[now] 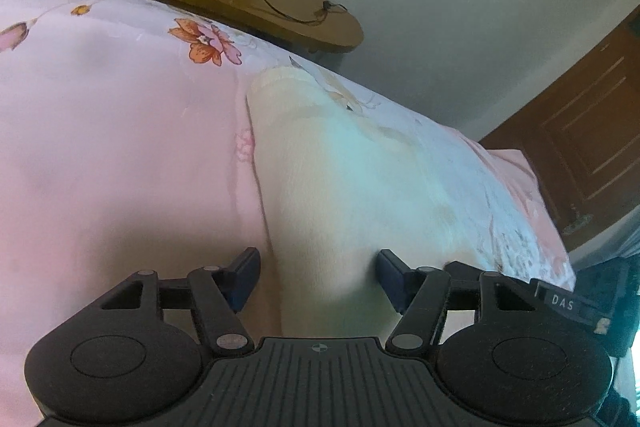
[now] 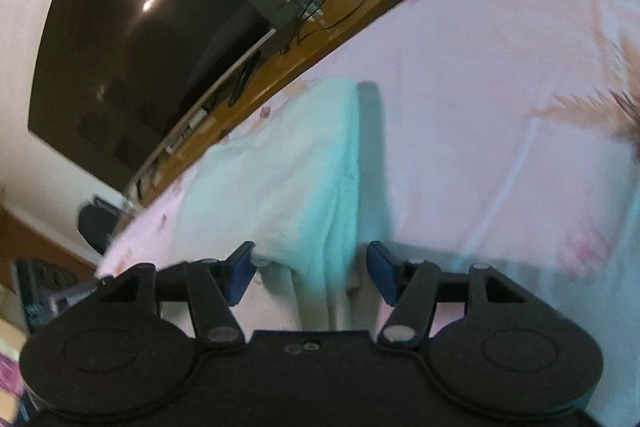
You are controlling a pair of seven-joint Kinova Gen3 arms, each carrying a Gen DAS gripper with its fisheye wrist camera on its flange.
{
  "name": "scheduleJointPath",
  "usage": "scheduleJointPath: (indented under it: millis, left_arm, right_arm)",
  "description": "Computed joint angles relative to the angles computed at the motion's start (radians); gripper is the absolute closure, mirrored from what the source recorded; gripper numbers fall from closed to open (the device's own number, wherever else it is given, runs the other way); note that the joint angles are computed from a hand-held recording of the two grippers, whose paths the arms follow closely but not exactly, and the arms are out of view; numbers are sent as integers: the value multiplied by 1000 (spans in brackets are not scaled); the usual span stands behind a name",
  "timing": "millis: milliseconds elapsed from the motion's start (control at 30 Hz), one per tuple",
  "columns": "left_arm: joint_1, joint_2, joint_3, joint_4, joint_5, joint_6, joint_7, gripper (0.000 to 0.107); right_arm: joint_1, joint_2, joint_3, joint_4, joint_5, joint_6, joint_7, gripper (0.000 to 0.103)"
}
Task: Fold small clothes
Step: 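Move both open grippers along the folded sweater edge to adjust it, then pinch the folded sweater edge with both grippers and lift it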
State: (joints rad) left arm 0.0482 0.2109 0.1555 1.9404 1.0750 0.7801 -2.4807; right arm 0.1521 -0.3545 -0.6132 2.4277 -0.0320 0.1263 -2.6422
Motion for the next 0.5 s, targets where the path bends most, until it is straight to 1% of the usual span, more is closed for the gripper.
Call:
scheduleJointPath:
  millis: [67, 100, 133, 167, 200, 233, 300, 333, 367, 400, 433, 467, 500]
  left_arm:
    - [26, -5, 7, -6, -22, -39, 25, 44]
    - [36, -5, 11, -8, -27, -55, 34, 44]
    - [36, -3, 13, -11, -27, -54, 39, 44]
    - [32, -1, 14, -13, -26, -48, 38, 44]
    - [25, 1, 14, -13, -20, -38, 28, 44]
    - [13, 3, 13, -11, -13, -21, 14, 44]
    - [-7, 3, 7, -1, 1, 10, -19, 44]
    - [-12, 6, 7, 2, 10, 14, -35, 44]
    - [-21, 5, 25, 5, 10, 2, -39, 44]
    - [-13, 4, 29, 6, 9, -17, -40, 46]
    - [15, -2, 23, 9, 11, -52, -36, 49]
    - [60, -12, -2, 16, 20, -92, -41, 55]
    - [88, -22, -11, 32, 45, -133, -61, 58]
  right_arm:
    - [65, 33, -70, -46, 38, 30, 8, 45]
    - [98, 43, -109, -65, 79, 46, -12, 46]
    - [112, 47, -131, -75, 114, 58, -32, 48]
    - [110, 50, -133, -79, 133, 62, -40, 49]
    - [93, 48, -118, -70, 137, 51, -44, 52]
    - [61, 40, -84, -54, 125, 36, -35, 55]
    - [-22, 21, 9, -14, 65, 2, 12, 54]
    - [-54, 19, 41, -2, 40, -6, 40, 53]
    - [-68, 24, 54, 4, 31, -17, 54, 53]
    - [-63, 27, 49, 8, 30, -30, 53, 51]
    - [-40, 36, 25, 7, 43, -43, 35, 51]
    - [1, 38, -16, -2, 72, -39, 0, 52]
    - [48, 45, -63, -22, 113, -20, -36, 53]
